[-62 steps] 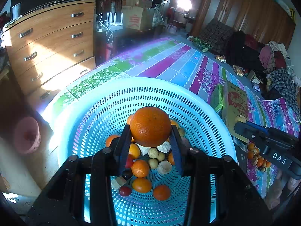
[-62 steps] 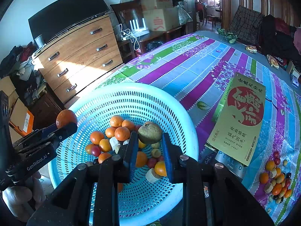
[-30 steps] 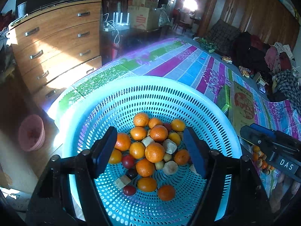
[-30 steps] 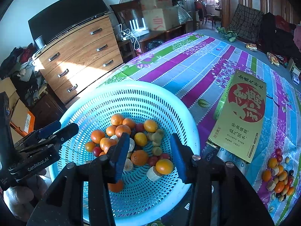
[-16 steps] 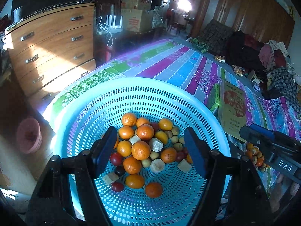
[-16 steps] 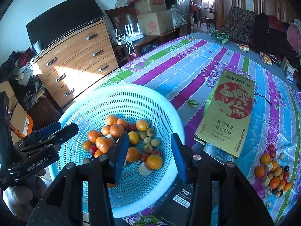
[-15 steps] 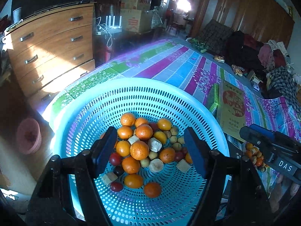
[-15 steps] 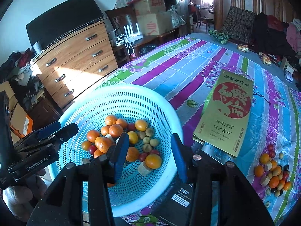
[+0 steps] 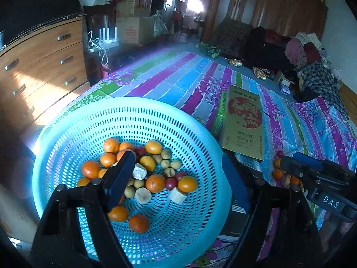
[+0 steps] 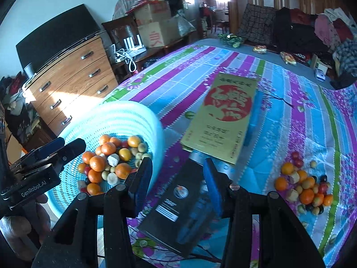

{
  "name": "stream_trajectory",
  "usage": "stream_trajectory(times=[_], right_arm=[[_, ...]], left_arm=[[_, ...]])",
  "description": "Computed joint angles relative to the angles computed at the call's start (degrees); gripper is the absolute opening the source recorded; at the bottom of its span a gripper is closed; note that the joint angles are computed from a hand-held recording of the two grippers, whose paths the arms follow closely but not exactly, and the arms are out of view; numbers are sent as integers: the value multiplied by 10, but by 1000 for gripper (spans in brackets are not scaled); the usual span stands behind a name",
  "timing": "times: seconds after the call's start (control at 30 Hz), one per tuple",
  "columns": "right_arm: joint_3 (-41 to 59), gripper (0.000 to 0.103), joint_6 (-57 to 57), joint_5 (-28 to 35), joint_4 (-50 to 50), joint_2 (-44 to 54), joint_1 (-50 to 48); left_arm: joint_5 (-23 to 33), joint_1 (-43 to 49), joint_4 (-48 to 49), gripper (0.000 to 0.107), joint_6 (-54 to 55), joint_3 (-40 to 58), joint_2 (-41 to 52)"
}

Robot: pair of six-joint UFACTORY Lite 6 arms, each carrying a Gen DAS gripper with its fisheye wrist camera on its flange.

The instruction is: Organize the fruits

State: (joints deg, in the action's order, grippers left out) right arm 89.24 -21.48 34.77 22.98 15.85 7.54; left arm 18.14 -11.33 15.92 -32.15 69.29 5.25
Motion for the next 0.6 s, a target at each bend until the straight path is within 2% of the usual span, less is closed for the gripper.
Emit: stream_trajectory(times=[0.37, 0.6], right_arm=[[-100, 53, -102, -3, 69, -67, -142], [-144, 53, -231, 3, 141, -64, -283]], left_arm=[[19, -140, 52, 81, -51, 110, 104], [28, -222, 45, 81, -29, 187, 187]])
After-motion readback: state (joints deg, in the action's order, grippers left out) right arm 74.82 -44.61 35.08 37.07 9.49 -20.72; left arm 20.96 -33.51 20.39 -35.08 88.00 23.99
